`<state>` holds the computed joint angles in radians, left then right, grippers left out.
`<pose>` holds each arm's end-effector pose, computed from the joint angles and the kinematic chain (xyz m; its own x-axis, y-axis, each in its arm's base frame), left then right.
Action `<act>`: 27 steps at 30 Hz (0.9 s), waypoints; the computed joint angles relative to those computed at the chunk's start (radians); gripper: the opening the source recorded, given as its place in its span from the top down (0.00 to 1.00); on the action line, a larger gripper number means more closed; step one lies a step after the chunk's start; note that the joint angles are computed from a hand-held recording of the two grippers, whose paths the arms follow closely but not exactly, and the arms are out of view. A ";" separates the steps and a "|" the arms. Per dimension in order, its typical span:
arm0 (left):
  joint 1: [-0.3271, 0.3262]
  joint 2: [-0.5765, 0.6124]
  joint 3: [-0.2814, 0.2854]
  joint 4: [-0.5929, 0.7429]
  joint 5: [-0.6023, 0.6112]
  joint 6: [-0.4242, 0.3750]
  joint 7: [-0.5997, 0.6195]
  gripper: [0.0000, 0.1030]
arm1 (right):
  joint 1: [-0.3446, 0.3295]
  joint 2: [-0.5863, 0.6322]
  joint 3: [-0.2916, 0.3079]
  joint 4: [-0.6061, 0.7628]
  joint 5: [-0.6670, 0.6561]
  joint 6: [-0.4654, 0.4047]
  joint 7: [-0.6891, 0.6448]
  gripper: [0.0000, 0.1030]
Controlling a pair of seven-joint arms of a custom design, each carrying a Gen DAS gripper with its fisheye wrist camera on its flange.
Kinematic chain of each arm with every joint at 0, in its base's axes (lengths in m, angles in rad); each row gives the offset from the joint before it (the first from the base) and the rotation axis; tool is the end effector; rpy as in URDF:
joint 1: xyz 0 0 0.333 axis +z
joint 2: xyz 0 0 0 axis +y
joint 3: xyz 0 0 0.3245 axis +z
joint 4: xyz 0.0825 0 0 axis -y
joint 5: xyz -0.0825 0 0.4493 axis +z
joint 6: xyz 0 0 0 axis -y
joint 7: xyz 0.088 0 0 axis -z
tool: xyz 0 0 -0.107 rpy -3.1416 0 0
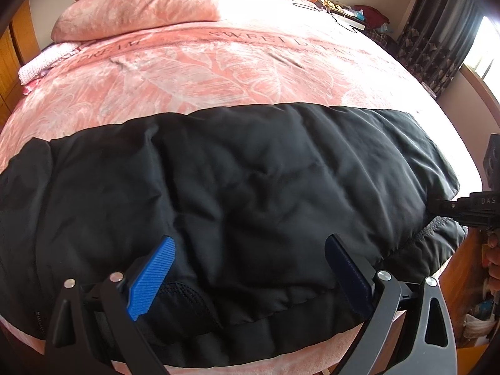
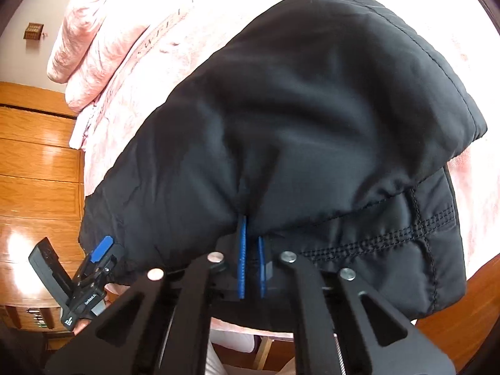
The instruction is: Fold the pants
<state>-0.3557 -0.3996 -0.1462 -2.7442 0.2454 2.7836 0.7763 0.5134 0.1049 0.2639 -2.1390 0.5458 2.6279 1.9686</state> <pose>0.3941 -0.2237 0.3463 0.0525 -0.9917 0.1172 -0.8953 -0.0988 -0.4344 0.4648 0.4374 0.3645 -0.0265 -0.8657 -0.4998 -0.9940 0.0759 -0.0788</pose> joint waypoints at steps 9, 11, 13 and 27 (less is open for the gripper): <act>0.006 -0.032 0.004 -0.025 0.011 -0.008 0.000 0.06 | 0.053 -0.050 -0.013 -0.014 -0.037 -0.106 0.001 0.98; 0.004 -0.029 0.004 -0.025 0.009 -0.014 0.001 0.06 | 0.049 -0.021 -0.011 -0.012 -0.017 -0.130 -0.009 0.97; -0.005 -0.037 0.010 -0.031 -0.004 -0.016 0.003 0.06 | 0.040 0.000 -0.005 -0.012 0.011 -0.120 -0.049 0.97; -0.007 -0.216 0.063 -0.151 -0.071 -0.080 -0.006 0.06 | 0.027 -0.063 -0.023 -0.061 0.019 -0.125 -0.011 0.70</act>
